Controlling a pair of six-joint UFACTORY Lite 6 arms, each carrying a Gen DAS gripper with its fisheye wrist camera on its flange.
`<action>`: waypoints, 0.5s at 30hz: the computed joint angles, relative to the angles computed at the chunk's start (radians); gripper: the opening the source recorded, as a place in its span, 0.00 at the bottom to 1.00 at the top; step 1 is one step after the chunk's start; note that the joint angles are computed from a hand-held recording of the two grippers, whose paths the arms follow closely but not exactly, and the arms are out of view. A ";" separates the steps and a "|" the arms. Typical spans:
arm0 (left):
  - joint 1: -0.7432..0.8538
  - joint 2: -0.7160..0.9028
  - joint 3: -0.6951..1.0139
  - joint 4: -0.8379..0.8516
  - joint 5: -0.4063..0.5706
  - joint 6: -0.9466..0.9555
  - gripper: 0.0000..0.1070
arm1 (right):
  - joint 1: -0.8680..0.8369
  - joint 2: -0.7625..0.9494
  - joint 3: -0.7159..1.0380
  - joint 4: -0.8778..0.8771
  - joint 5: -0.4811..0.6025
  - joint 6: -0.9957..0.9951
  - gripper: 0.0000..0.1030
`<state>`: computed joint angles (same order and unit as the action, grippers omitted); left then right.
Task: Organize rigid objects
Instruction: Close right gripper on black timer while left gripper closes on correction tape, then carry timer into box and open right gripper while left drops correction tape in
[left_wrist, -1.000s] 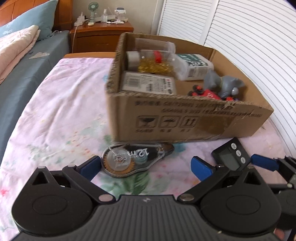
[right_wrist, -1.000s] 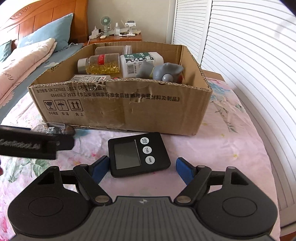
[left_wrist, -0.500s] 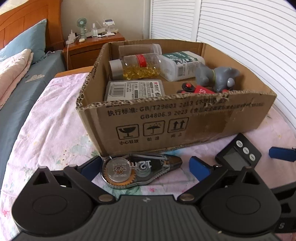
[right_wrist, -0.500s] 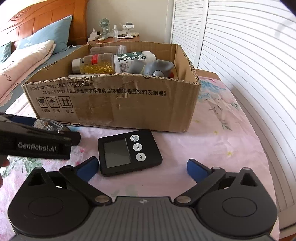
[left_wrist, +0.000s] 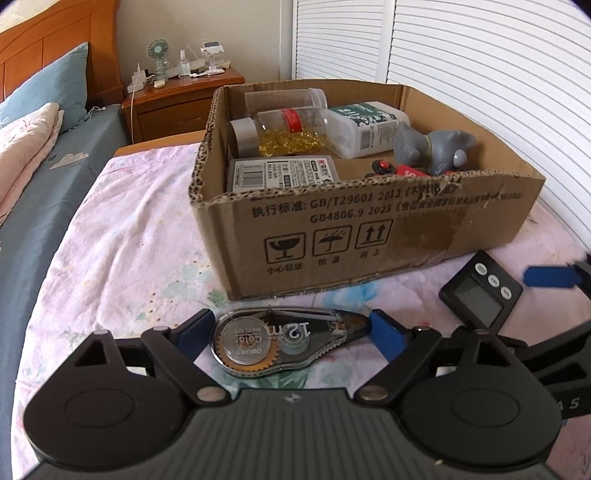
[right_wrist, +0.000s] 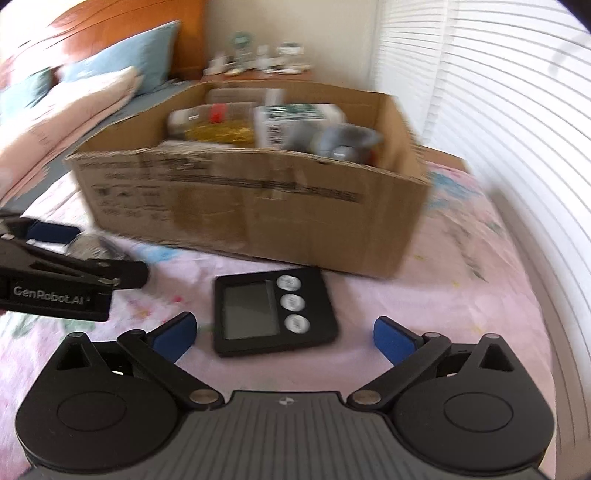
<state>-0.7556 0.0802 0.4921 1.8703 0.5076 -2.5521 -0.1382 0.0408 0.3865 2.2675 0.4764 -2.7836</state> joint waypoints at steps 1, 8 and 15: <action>0.005 -0.004 -0.004 0.011 -0.005 -0.002 0.83 | -0.005 0.020 0.027 -0.086 0.001 0.045 1.00; 0.032 -0.019 -0.020 0.080 -0.030 -0.020 0.83 | -0.028 0.096 0.146 -0.419 0.023 0.212 0.97; 0.060 -0.046 -0.035 0.140 -0.074 -0.010 0.83 | -0.041 0.043 0.145 -0.490 -0.019 0.325 0.72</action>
